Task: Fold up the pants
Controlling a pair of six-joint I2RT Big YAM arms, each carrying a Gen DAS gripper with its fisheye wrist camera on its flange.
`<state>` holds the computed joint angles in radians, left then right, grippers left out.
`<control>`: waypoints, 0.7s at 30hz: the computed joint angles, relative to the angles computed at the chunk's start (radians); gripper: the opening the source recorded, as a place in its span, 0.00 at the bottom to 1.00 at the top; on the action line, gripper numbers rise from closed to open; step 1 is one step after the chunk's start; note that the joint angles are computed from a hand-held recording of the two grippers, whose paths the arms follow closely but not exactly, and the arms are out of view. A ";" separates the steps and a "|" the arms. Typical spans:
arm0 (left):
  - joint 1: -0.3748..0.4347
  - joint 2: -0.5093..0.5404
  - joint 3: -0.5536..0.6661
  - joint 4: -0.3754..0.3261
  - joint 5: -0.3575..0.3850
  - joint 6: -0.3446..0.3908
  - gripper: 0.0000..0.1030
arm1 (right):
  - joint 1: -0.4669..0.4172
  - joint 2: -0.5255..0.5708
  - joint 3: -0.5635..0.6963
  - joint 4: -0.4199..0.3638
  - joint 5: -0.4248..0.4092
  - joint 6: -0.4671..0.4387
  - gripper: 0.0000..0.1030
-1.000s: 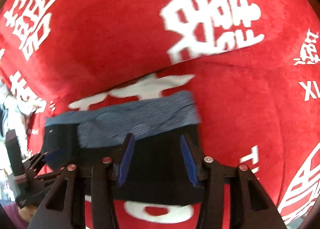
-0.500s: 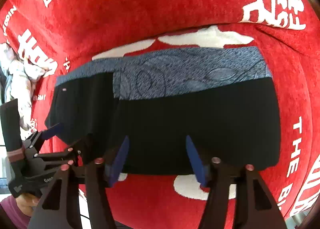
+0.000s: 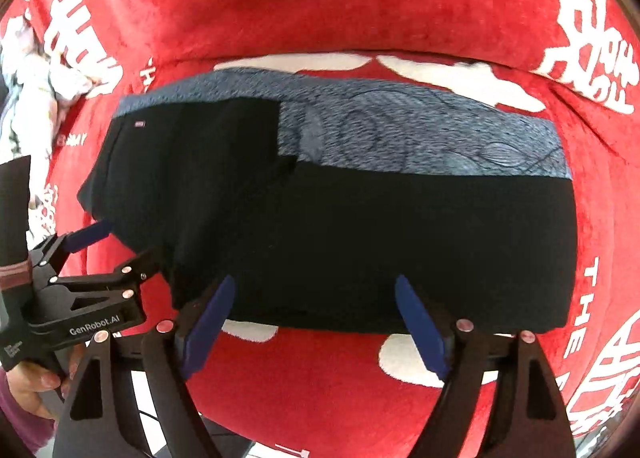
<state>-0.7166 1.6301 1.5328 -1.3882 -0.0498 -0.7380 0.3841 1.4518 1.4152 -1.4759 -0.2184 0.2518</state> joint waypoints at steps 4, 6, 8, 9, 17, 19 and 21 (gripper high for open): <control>0.019 -0.027 -0.044 0.011 0.012 -0.008 0.99 | 0.024 0.015 0.010 -0.011 -0.003 0.011 0.83; 0.030 -0.048 -0.076 0.022 0.032 -0.011 0.99 | 0.033 0.021 0.012 -0.016 0.005 0.018 0.83; 0.041 -0.065 -0.105 0.030 0.047 -0.014 0.99 | 0.042 0.025 0.015 -0.022 0.006 0.024 0.83; 0.046 -0.074 -0.120 0.032 0.048 -0.015 0.99 | 0.047 0.028 0.017 -0.024 0.009 0.025 0.83; 0.097 -0.124 -0.219 0.047 0.078 -0.022 0.99 | 0.083 0.044 0.034 -0.020 0.042 0.056 0.83; 0.112 -0.136 -0.243 0.061 0.098 -0.008 0.99 | 0.092 0.045 0.038 -0.010 0.034 0.067 0.83; 0.125 -0.151 -0.265 0.072 0.106 -0.005 0.99 | 0.106 0.050 0.045 -0.003 0.029 0.070 0.83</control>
